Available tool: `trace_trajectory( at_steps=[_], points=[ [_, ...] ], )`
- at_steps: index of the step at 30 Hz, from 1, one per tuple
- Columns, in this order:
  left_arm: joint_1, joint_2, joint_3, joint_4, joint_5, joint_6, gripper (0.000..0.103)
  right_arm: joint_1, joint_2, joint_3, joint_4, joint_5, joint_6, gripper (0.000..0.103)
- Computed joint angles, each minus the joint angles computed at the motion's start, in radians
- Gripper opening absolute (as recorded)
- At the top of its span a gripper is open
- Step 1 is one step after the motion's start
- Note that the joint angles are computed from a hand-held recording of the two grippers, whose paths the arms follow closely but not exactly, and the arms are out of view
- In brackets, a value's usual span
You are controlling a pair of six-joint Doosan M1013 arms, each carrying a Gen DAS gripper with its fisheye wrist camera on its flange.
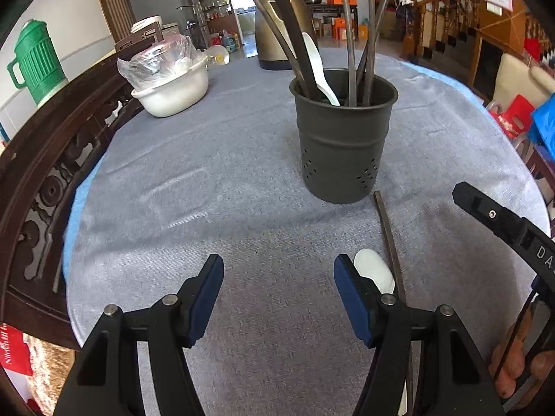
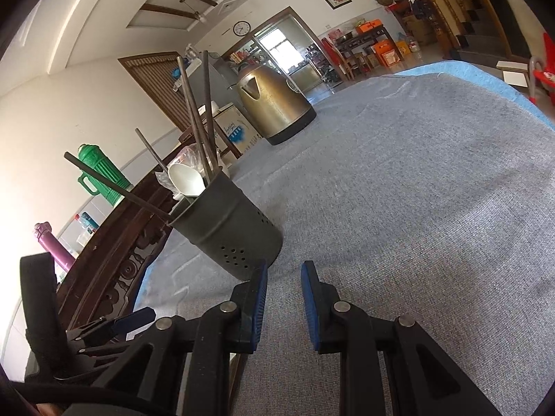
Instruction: Organize utensils
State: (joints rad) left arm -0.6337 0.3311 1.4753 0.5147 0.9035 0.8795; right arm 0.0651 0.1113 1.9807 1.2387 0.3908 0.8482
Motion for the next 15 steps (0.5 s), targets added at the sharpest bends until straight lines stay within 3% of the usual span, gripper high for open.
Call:
trace_trajectory(
  at_steps=[8,15],
  points=[
    [-0.021,0.007,-0.032,0.055,0.140,-0.093,0.067,-0.001,0.010,-0.011,-0.028,0.037,0.001,0.023],
    [-0.052,-0.033,-0.007,0.131,0.234,-0.198,0.067,0.002,0.021,-0.026,-0.088,0.073,0.035,0.023]
  ],
)
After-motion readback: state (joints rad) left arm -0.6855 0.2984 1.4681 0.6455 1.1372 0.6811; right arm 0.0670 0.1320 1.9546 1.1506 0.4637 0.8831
